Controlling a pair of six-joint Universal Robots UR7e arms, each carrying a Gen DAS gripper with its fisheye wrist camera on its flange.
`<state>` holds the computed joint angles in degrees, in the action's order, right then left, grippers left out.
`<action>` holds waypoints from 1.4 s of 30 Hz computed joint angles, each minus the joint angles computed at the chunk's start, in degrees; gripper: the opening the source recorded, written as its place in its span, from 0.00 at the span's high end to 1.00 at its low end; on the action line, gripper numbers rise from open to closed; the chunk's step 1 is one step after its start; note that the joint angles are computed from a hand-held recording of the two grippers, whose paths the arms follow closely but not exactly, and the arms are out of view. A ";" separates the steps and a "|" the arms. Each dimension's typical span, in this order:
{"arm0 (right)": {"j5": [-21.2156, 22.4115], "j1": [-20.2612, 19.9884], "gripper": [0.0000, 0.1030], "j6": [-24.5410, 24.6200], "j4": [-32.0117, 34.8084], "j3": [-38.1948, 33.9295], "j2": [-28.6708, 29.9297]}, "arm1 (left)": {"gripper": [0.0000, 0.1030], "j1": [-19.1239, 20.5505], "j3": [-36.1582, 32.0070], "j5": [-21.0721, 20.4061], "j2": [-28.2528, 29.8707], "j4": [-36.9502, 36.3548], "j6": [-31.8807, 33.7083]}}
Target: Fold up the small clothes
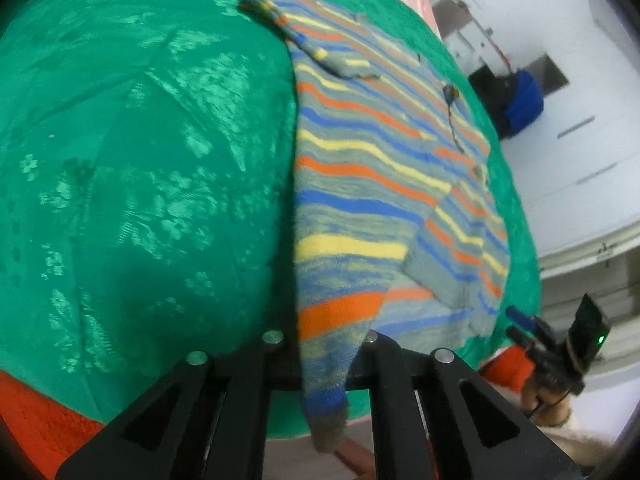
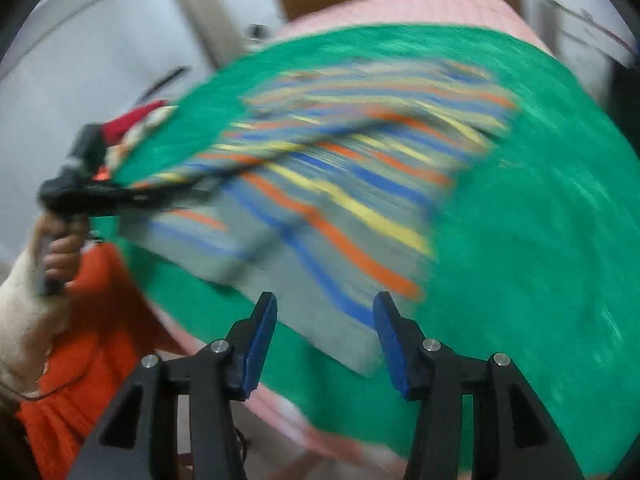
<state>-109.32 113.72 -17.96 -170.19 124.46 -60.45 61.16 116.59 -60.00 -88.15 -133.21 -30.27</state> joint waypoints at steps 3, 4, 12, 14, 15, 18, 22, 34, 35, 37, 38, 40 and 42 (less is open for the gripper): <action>-3.20 0.41 0.51 -0.44 -3.20 1.68 0.21 | 0.76 -0.98 0.35 1.10 0.58 2.26 0.03; -3.67 0.93 0.51 -1.70 -4.71 1.49 1.35 | 0.69 -1.69 1.00 1.80 0.26 2.34 0.14; -8.57 4.07 0.95 -17.22 -11.97 -1.88 12.01 | 0.97 -4.01 2.81 7.25 -1.09 7.39 -1.16; -6.42 2.75 0.97 -13.13 -9.20 -1.45 9.42 | 0.96 -4.17 3.06 8.37 -2.00 8.80 -1.59; -4.50 1.90 0.97 -10.34 -7.92 -0.84 6.97 | 0.97 -4.40 3.23 8.67 -2.67 9.37 -1.65; -3.49 1.08 0.98 -7.09 -6.19 0.64 1.42 | 0.98 -5.22 3.89 9.62 -4.54 9.72 -0.40; -3.96 0.75 0.98 -3.96 -3.14 2.61 -6.24 | 0.98 -6.84 4.19 12.40 -5.78 11.06 -1.13; -15.20 -1.83 0.99 3.74 0.02 4.84 -8.25 | 0.98 -7.85 5.72 12.44 -5.91 20.06 -1.33; -15.90 -2.62 0.99 4.89 1.29 4.54 -7.36 | 0.97 -6.83 5.51 12.01 -5.70 20.34 -1.94; -15.57 -3.84 0.99 8.18 4.94 3.60 -6.81 | 0.94 -5.72 5.48 10.86 -6.87 20.27 -2.87; -15.75 -3.66 0.98 8.54 4.85 3.35 -6.72 | 0.93 -5.73 5.81 10.24 -8.05 19.70 -2.41; -15.48 -3.38 0.98 8.30 4.80 2.83 -6.74 | 0.64 -6.35 6.97 8.52 -11.26 17.55 0.47; -15.53 -3.34 0.93 8.76 7.39 2.02 -6.68 | 0.39 -7.16 8.14 7.76 -13.78 15.47 2.66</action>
<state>-124.85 110.39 -9.19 -162.80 126.48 -67.13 54.00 124.73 -52.24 -101.93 -117.75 -27.61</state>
